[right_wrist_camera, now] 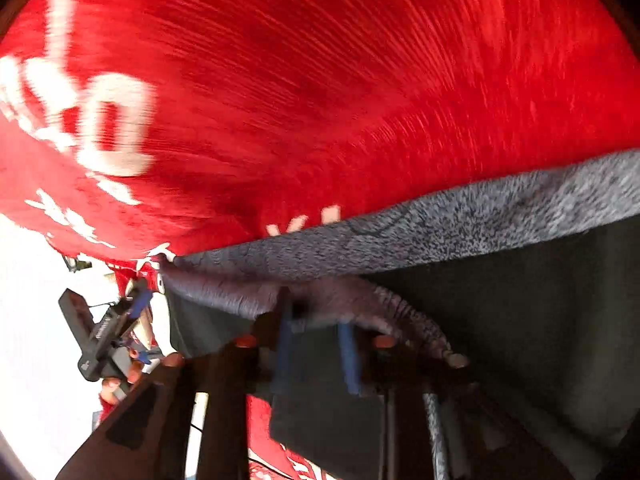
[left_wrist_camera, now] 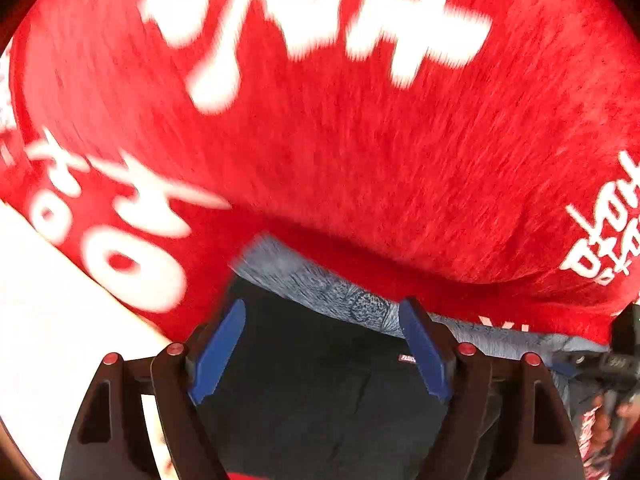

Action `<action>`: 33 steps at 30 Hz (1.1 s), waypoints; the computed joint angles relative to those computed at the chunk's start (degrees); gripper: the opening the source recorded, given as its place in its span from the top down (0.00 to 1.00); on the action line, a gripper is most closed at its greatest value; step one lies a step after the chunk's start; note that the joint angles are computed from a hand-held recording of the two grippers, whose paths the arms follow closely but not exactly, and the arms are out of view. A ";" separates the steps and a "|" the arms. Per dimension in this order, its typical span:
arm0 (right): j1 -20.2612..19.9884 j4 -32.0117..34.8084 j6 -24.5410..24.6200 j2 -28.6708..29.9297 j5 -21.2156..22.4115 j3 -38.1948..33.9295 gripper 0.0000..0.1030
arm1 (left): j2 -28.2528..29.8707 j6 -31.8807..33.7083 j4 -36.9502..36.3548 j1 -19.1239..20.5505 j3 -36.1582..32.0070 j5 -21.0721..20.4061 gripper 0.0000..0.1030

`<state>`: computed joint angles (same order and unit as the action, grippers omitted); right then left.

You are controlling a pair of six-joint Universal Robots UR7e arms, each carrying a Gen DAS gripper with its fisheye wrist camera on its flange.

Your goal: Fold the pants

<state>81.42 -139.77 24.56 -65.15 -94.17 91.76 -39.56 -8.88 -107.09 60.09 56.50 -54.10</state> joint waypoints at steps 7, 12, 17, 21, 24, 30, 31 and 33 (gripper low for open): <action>7.00 0.53 -5.74 -1.91 -7.93 1.14 0.49 | -1.72 1.39 4.11 -1.59 8.93 2.69 0.23; 6.34 6.60 -4.42 0.55 -16.07 1.62 0.58 | -0.86 4.10 0.14 -3.56 16.41 13.57 0.17; 6.59 -3.79 -3.87 -5.53 -13.40 7.43 0.48 | -3.83 2.92 5.29 -5.57 16.53 7.42 0.17; 8.63 -5.78 -3.65 -13.85 -17.46 14.94 0.45 | -7.75 1.82 6.11 -9.10 21.84 0.79 0.17; 9.46 -4.24 0.22 -21.69 -21.72 21.67 0.45 | -9.87 1.82 4.24 -11.86 27.01 -5.93 0.17; 14.58 3.12 15.22 -39.52 -30.58 38.48 0.45 | -11.42 4.43 -1.18 -16.67 36.57 -17.20 0.17; 14.48 4.55 17.26 -42.04 -30.49 40.90 0.45 | -11.48 4.79 -2.05 -17.23 37.78 -18.11 0.17; 16.15 6.40 23.63 -45.84 -31.34 45.58 0.45 | -11.71 5.64 -3.42 -18.61 40.08 -18.13 0.17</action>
